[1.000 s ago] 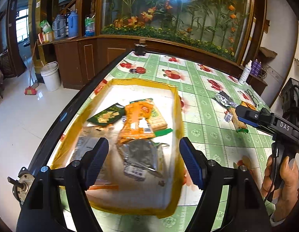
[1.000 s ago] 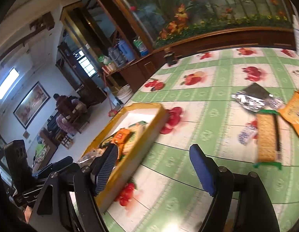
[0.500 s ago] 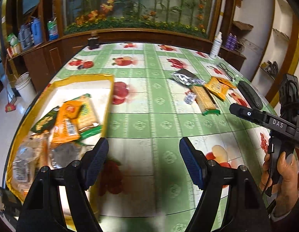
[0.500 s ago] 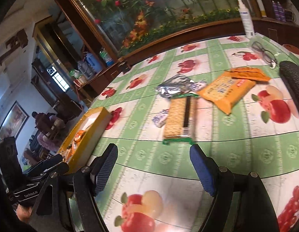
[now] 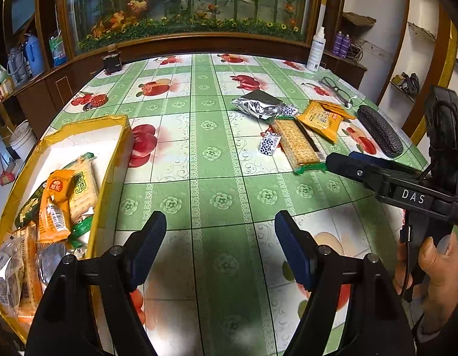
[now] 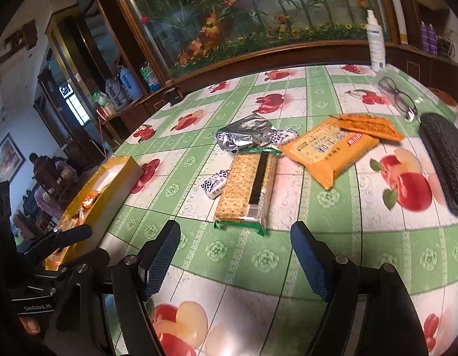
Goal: Organize snacks
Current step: 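Grasp long cracker pack with right tool while left tool grasps blue-white packet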
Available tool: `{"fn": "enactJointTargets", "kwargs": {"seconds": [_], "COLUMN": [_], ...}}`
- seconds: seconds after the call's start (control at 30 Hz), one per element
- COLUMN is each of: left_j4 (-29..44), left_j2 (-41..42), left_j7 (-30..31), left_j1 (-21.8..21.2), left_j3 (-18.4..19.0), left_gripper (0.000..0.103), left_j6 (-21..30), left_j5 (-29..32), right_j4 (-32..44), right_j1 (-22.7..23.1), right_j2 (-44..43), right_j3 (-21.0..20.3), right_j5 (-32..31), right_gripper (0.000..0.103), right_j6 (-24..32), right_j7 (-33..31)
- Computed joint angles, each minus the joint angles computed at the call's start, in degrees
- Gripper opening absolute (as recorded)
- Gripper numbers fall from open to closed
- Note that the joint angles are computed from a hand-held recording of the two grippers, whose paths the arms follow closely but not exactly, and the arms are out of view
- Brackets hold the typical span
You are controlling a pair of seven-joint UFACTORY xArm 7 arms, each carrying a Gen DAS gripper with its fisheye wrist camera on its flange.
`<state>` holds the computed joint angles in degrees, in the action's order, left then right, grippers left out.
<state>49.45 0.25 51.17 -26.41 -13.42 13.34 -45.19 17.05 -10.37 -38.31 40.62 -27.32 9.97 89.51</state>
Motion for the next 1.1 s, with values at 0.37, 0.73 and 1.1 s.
{"fn": "enactJointTargets", "kwargs": {"seconds": [0.37,0.73,1.1], "left_j4": [5.80,14.88,22.45], "left_j2": [6.45,15.40,23.89], "left_j7": [-5.48,-14.44,-25.09], "left_j1": [1.80,0.76,-1.24], "left_j3": [-1.67,-5.56,-6.04], "left_gripper": [0.075,0.075,0.037], "left_j6": [0.76,0.61,-0.68], "left_j5": [7.02,20.96,34.13], "right_j4": [13.61,5.80,-9.82], "right_j1": [-8.07,2.82,15.62], "right_j2": [18.39,10.39,-14.75], "right_j3": [2.00,-10.14,-15.78], "right_j5": [-12.44,-14.14,-0.36], "right_gripper": [0.064,0.048,0.026], "right_j6": [10.60,8.32,9.07], "right_j7": [-3.27,2.09,2.64]}}
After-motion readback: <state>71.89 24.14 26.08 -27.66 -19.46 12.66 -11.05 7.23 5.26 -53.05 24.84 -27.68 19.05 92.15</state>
